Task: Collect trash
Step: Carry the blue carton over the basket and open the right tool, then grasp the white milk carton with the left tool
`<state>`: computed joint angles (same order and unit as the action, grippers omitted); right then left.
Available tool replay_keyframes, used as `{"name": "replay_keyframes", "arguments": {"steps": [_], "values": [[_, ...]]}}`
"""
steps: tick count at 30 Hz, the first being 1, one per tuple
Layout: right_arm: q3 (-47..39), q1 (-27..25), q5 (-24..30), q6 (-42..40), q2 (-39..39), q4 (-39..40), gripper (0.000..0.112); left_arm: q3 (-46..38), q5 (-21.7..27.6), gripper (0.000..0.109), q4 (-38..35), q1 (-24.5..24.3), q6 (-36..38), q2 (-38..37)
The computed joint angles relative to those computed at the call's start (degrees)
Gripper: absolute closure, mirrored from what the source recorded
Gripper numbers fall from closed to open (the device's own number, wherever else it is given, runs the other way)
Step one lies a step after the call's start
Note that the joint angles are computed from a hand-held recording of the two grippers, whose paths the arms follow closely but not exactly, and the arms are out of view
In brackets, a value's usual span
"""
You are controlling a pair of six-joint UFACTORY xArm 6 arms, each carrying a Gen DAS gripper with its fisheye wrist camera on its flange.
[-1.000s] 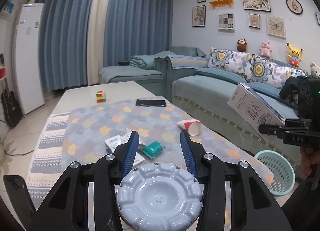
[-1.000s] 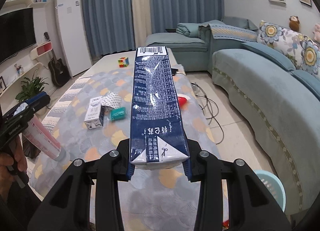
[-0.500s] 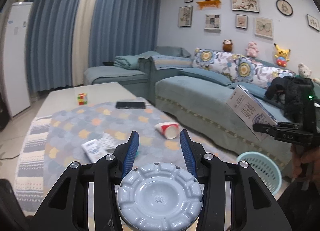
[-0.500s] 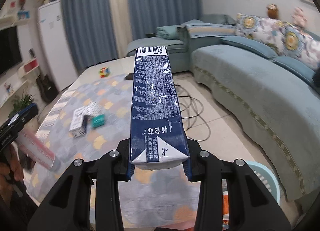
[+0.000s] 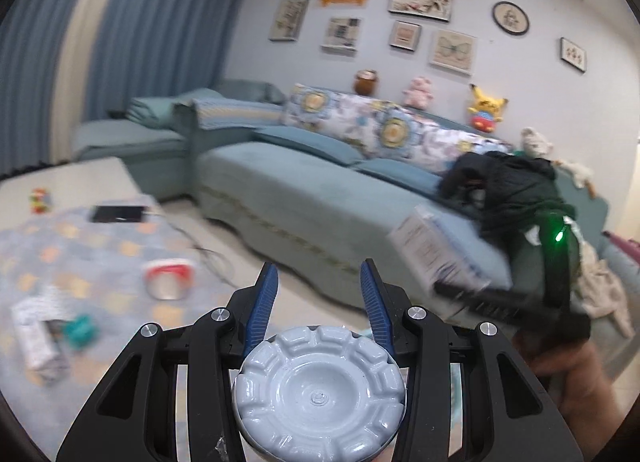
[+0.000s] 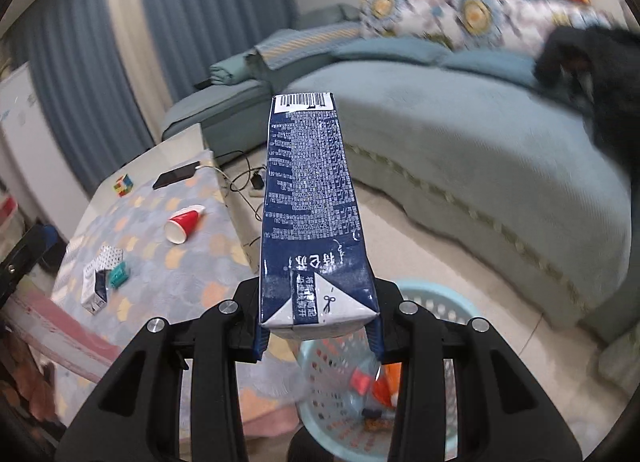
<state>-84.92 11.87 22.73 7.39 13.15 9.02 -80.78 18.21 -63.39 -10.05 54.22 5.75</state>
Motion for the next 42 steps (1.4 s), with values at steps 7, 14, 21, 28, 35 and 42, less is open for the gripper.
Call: {"name": "replay_keyframes", "arguments": {"steps": [7, 14, 21, 28, 35, 42], "values": [[3.88, -4.94, 2.21, 4.63, -1.71, 1.76, 0.076, -9.26, 3.14, 0.067, 3.83, -6.32, -5.11, 8.85], [4.41, -7.00, 1.91, 6.99, -1.43, 5.25, 0.055, -17.11, 13.32, 0.052, 10.56, -6.71, -13.66, 17.02], [1.98, -6.14, 3.36, 5.29, 0.11, 6.99, 0.053, -9.73, 11.63, 0.041, 11.50, -3.25, -13.02, 12.31], [-0.06, -4.30, 4.34, 3.74, 1.34, 7.35, 0.053, 9.57, -0.34, 0.041, 36.35, 3.50, -18.80, 2.06], [-4.90, -1.21, 7.12, 4.95, 4.69, 4.89, 0.053, 10.96, -2.09, 0.041, 74.66, 20.19, -56.88, 3.80], [-11.13, 3.15, 10.14, 5.65, 8.13, 0.45, 0.053, -4.60, 3.83, 0.041, 87.59, 25.82, -79.94, 16.25]]}}
